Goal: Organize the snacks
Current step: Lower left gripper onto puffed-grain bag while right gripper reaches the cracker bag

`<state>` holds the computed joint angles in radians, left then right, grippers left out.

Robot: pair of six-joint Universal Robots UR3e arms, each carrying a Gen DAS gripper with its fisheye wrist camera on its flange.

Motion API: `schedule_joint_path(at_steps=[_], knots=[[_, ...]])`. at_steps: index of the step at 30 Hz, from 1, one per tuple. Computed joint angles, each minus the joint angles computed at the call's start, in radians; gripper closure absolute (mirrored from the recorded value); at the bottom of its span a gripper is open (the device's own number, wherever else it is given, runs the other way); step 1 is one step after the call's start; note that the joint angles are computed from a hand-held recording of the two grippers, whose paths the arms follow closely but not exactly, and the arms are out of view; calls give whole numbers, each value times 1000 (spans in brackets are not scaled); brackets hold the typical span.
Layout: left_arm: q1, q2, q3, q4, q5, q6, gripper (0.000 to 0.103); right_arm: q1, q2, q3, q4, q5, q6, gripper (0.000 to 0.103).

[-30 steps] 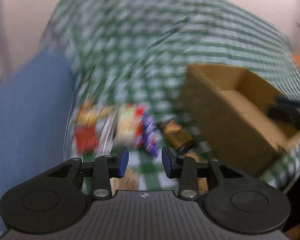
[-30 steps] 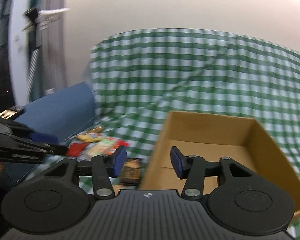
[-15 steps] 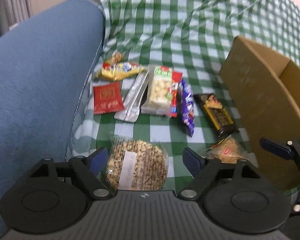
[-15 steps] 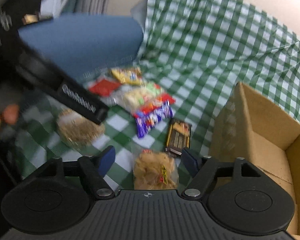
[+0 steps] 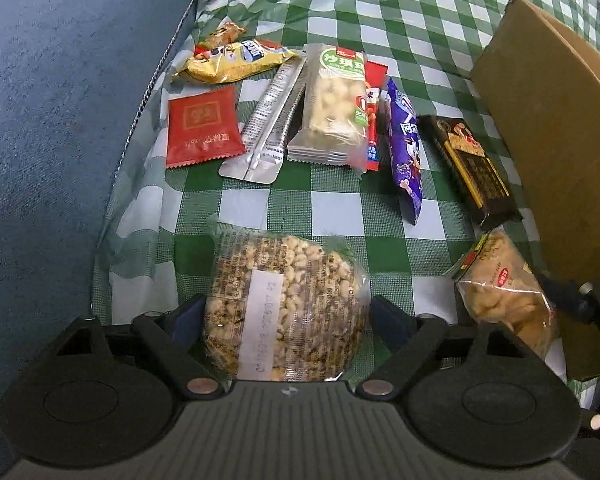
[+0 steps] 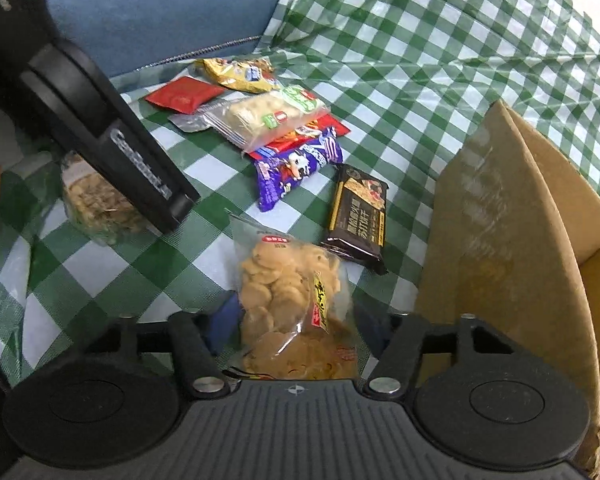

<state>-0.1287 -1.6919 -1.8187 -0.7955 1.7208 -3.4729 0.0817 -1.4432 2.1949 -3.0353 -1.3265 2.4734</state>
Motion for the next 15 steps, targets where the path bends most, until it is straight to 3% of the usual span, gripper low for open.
schedule_joint_path(at_steps=[2,3,9,15], knots=[[-6,11,-19,29,11,-8,19,-11,-26,6,23,30,-12,64],[-9,26,-35,50,17,-12,19,-24,-39,10,30,56,-17,66],[-17,96,-115,156,7,-22,19,-64,-149,48,79,159,-57,66],[21,103,-110,111,-81,8,19,-56,-166,25,202,134,-93,61]])
